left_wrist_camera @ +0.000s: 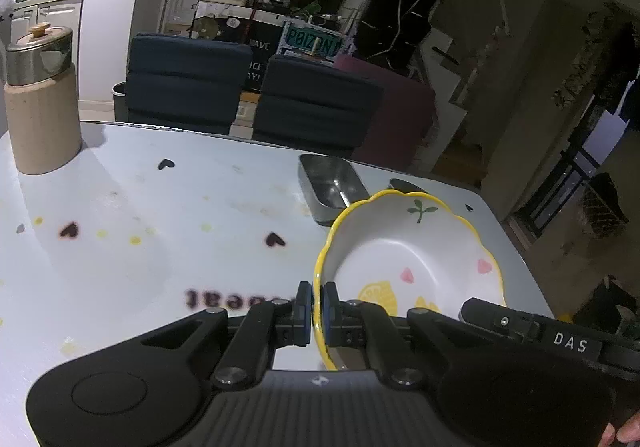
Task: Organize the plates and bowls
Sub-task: 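Lift the floral bowl with the left tool and carry it over the cream bowl, then lower the floral bowl into the cream bowl with the left tool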
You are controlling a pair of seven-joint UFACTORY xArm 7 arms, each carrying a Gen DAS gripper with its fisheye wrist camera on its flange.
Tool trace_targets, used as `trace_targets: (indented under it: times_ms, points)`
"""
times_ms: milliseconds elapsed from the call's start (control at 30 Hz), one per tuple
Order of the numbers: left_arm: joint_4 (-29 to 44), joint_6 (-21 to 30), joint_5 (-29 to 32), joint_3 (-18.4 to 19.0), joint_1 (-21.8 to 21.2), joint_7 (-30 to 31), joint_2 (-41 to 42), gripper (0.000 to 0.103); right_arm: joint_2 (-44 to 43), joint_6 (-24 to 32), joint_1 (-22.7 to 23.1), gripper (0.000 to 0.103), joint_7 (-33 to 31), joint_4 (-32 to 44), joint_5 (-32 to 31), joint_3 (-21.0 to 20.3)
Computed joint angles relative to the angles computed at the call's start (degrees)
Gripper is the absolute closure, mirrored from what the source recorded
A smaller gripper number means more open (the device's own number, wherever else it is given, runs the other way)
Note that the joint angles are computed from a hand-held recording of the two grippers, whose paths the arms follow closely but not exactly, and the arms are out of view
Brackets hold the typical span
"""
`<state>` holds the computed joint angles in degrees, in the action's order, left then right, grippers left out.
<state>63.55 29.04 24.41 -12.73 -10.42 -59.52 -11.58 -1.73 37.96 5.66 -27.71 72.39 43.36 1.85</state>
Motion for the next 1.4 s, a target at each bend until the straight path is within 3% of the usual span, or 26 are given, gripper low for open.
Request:
trace_targets:
  times_ms: [267,600,767,933,1400]
  points:
    - [1.9,0.0,0.6,-0.8,-2.1,-0.4,2.8,0.098,-2.1,-1.5,-0.4,0.094,0.6,-3.1,-1.3,-1.1]
    - [7.8,1.3,0.0,0.9,-6.5,1.4,9.8,0.097,-0.2,-3.7,-2.0,0.094,7.7,-3.0,-5.4,-1.6]
    - [10.5,2.9,-2.0,2.0,-8.6,3.5,13.0,0.096,0.8,-2.7,-3.2,0.094,8.5,-2.7,-6.7,-1.8]
    - [12.7,5.7,-2.2,2.9,-10.4,4.8,15.3,0.096,2.5,-1.4,-3.8,0.095,12.2,-1.8,-12.6,-1.3]
    - [13.6,8.5,-9.2,4.2,-11.0,10.2,17.3,0.096,6.6,3.8,-4.9,0.095,17.6,2.1,-22.2,-0.5]
